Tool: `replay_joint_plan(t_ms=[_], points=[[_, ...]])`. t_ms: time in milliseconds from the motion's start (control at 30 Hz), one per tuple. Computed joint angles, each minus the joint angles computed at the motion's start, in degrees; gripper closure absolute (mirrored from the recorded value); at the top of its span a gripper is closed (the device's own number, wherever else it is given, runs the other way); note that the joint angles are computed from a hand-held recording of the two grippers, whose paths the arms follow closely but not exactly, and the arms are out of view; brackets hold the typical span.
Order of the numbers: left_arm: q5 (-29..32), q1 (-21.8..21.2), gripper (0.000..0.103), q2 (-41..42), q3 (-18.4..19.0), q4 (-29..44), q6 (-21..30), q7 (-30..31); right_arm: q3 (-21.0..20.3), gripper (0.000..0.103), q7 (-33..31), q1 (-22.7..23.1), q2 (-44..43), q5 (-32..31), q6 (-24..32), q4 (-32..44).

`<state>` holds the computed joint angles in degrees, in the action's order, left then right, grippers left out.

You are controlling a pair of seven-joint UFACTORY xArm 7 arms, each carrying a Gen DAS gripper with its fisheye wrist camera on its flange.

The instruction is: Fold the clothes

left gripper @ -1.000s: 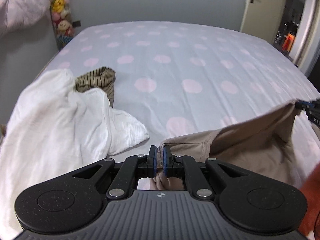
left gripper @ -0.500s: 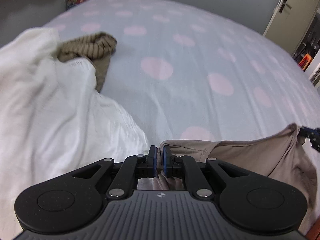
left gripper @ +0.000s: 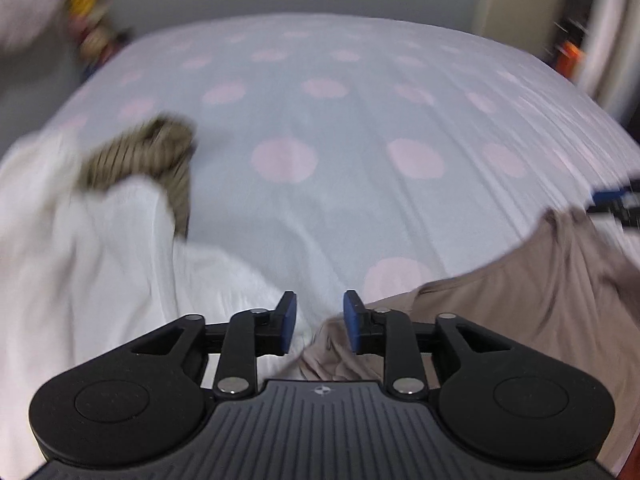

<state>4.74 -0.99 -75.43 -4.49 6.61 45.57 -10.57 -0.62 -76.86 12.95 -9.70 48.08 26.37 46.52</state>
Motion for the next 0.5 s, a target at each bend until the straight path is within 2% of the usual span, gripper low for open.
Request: replay_joint_plan(t_ms=[200,333,500], points=[[5.80,-4.67,0.072,8.04,-0.61,2.67,-1.55,14.28,-1.11,0.063,0.37,-0.93,-1.60,-0.60,2.62,-0.84],[6.88,-6.55,0.072,12.73,-0.29,2.73,-3.78,21.28,-1.68,0.062,0.10,-1.38,-1.40,-0.18,4.19,-1.11],[6.36,-7.53,0.072,16.24,-0.08,2.11,-5.30,26.73,-1.69,0.062,0.16,-2.38,0.43,0.91,5.01,0.33]])
